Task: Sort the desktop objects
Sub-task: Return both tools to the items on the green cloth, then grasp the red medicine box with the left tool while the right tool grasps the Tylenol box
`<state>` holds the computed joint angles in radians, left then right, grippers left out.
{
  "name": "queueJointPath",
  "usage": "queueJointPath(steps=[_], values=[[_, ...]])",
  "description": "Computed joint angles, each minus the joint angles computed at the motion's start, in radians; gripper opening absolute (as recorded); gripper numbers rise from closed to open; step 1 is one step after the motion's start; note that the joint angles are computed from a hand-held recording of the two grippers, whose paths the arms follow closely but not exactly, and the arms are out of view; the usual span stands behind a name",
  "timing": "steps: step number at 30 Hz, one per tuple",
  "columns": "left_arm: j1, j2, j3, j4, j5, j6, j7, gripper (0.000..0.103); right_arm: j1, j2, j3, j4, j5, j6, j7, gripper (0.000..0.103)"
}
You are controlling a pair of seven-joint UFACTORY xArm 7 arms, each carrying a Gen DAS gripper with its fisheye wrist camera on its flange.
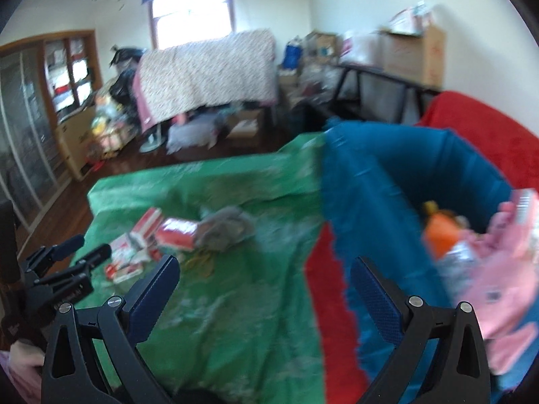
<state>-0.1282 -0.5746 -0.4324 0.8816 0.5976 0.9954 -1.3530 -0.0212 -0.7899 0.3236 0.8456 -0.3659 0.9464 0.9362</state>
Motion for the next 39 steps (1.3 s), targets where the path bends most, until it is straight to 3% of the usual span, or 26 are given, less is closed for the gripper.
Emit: queueJointPath(steps=[8,15,20,23,28,34,37,39], values=[[0.009,-0.25,0.159,-0.381,-0.138,-0.039,0.062,0.062,0.051,0.344,-0.002,0.063,-0.003,-0.163,0.024,0.103],[0.138,-0.362,0.284,-0.602,-0.181,-0.136,0.214,0.062,0.138,0.671,-0.085,0.191,-0.011,-0.279,0.015,0.103],[0.273,-0.27,0.366,-0.652,-0.165,-0.309,0.367,0.062,0.2,0.914,-0.139,0.351,0.03,-0.319,-0.041,0.103],[0.337,-0.143,0.399,-0.64,-0.158,-0.445,0.459,0.062,0.232,1.047,-0.167,0.456,0.067,-0.322,-0.098,0.103],[0.385,0.079,0.418,-0.592,-0.199,-0.63,0.585,0.062,0.277,1.222,-0.215,0.63,0.108,-0.291,-0.201,0.103],[0.448,0.262,0.387,-0.535,-0.218,-0.769,0.629,0.062,0.304,1.396,-0.265,0.831,0.166,-0.235,-0.352,0.103],[0.438,0.338,0.404,-0.493,-0.244,-0.788,0.672,0.062,0.292,1.497,-0.257,0.949,0.219,-0.21,-0.453,0.103],[0.456,0.392,0.385,-0.46,-0.198,-0.784,0.653,0.062,0.304,1.56,-0.274,1.031,0.226,-0.165,-0.49,0.103]])
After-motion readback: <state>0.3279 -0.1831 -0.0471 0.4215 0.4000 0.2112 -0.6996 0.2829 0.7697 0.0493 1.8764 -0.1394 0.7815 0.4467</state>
